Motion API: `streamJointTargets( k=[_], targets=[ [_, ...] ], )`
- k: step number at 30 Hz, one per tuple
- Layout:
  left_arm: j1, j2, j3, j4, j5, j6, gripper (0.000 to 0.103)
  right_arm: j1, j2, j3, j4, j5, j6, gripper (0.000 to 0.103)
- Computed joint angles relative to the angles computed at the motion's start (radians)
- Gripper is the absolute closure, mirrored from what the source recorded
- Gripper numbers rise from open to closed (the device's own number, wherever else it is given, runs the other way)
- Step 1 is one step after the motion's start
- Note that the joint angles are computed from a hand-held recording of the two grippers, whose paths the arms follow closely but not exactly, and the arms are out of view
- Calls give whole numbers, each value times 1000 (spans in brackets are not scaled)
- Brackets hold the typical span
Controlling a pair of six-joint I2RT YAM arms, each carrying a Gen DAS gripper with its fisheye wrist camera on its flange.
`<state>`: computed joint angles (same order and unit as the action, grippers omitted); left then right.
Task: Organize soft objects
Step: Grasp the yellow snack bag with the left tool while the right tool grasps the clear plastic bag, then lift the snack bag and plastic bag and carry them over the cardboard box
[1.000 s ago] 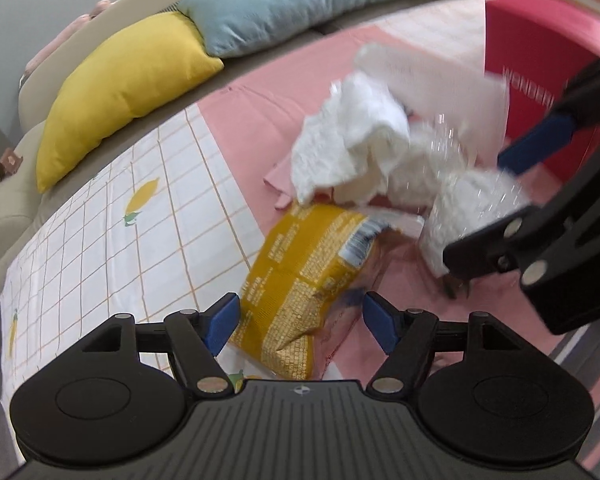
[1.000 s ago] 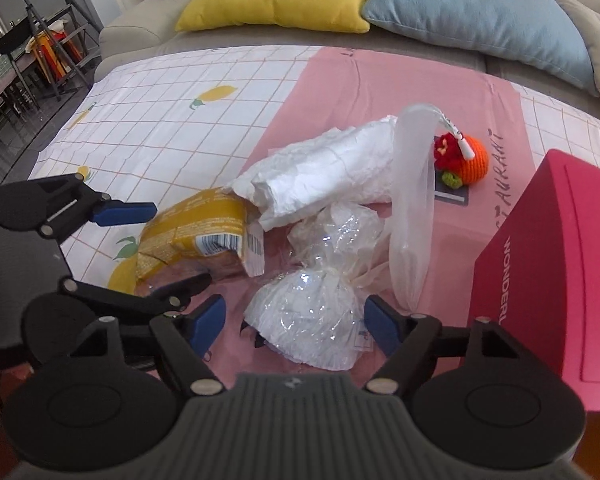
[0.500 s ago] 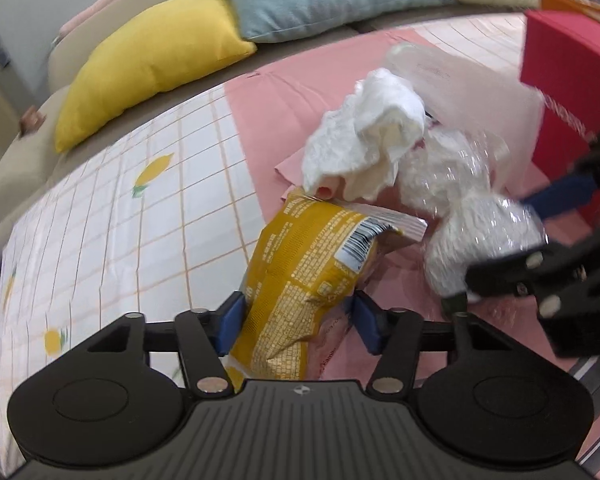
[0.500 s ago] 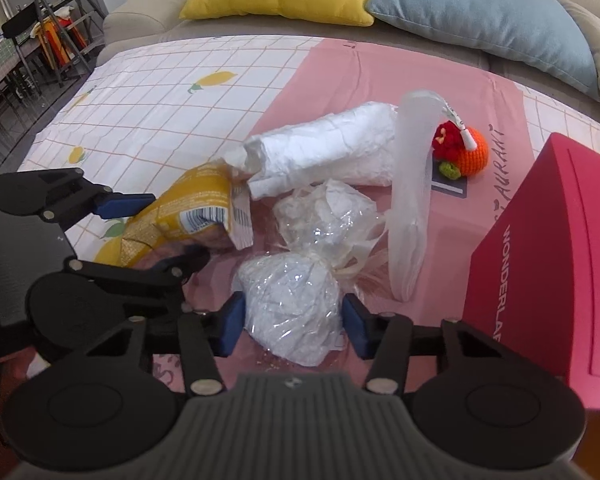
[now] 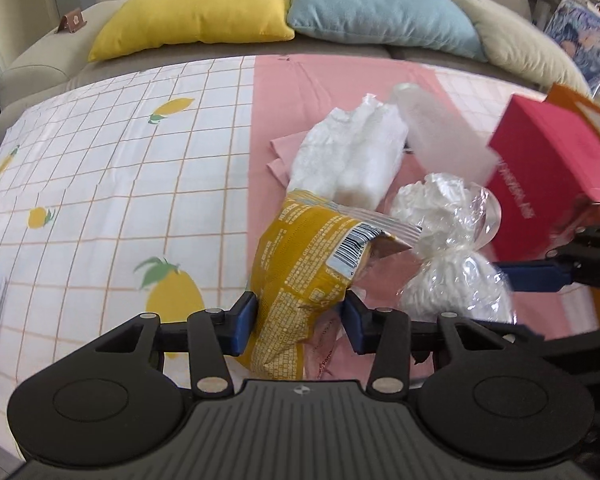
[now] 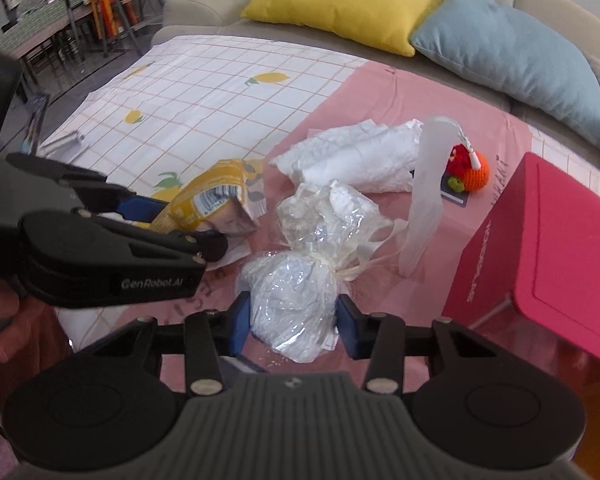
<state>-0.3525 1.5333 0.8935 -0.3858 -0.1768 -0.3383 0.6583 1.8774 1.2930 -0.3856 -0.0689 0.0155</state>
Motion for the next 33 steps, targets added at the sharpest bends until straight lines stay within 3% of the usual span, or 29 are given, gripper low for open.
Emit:
streamJointTargets(
  k=[13,18,26,33],
  targets=[
    [-146,-219,-36,-103,-18,-218,52,-35,-392,-357,121,11,-34,58],
    [-234,-268,6,-142,-63,-290,52,-60,-507,-421,145,19,-6,58],
    [-348,-267,128,-175,-110,-316,52,-126,-709,-500,170,34,-9,58],
    [-403,-155,271,-133,-73,-271,52,-270,-832,-539,118,2,-61,58]
  ],
)
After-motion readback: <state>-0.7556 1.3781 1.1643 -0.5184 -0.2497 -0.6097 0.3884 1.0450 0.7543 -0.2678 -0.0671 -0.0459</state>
